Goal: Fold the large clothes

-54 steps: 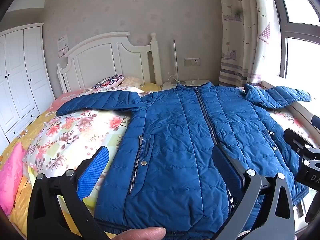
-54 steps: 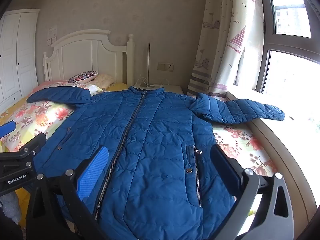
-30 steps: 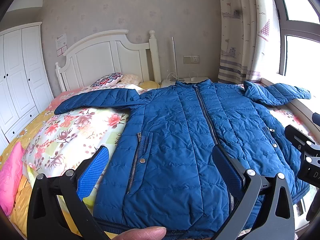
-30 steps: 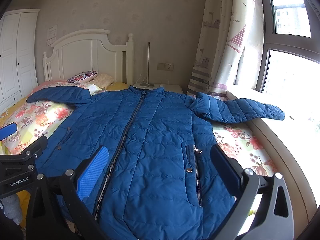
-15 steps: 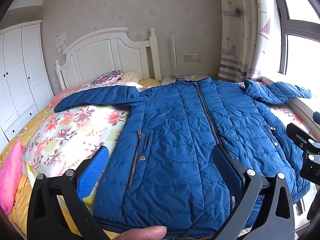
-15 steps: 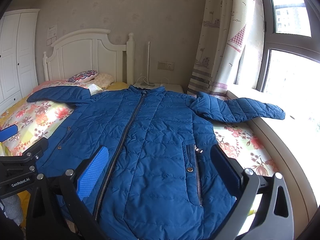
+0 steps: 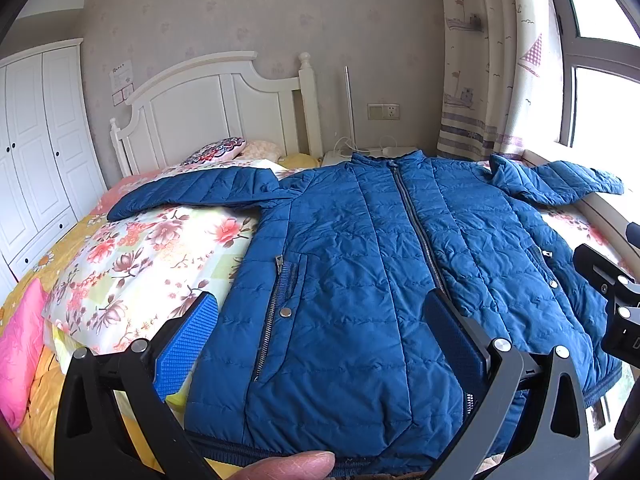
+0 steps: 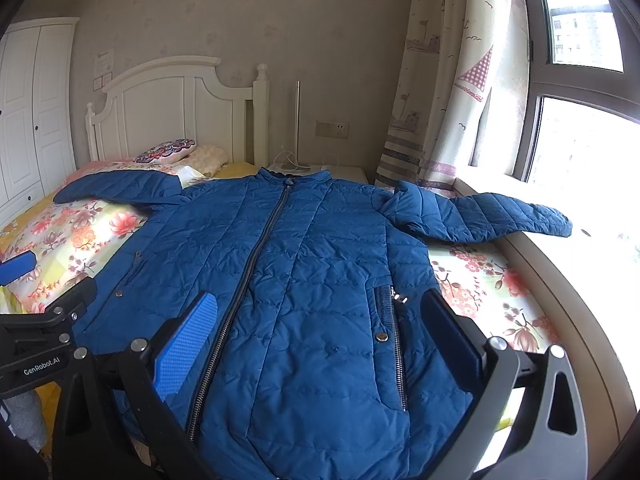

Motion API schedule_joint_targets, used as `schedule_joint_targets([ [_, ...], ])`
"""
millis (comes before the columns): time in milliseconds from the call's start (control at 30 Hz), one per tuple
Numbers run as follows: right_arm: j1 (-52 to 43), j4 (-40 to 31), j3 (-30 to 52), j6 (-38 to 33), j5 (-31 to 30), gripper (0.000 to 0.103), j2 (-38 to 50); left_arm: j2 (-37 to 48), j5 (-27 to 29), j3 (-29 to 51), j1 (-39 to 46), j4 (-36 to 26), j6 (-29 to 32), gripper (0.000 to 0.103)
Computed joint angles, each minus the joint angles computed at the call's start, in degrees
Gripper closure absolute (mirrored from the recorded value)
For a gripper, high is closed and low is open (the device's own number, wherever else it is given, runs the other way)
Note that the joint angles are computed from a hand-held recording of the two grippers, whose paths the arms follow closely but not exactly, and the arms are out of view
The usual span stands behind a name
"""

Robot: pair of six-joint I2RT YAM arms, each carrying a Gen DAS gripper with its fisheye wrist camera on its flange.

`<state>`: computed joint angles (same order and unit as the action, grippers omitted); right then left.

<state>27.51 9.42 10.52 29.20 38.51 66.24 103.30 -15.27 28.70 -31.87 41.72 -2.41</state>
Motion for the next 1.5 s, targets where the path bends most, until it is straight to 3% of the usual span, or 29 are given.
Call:
schedule_joint_targets([
  [1133,1.28,-2.72,1.27,0.71,0.98,0.002,-1.54,-2.51,-0.37,-1.50,-0.31,0.32,0.53,0.004],
  [1333,-1.37,3.52,-0.52,-0.90,-2.10,0.002,1.70,0.33,0.27,0.67,-0.02,-0.62,0.25,0.004],
  [1500,-10.33,13.48,-2.19,-5.47,-11.66,0.002,8.76,6.21,0.81,6.09,0.26,-2.49,0.78,0.004],
])
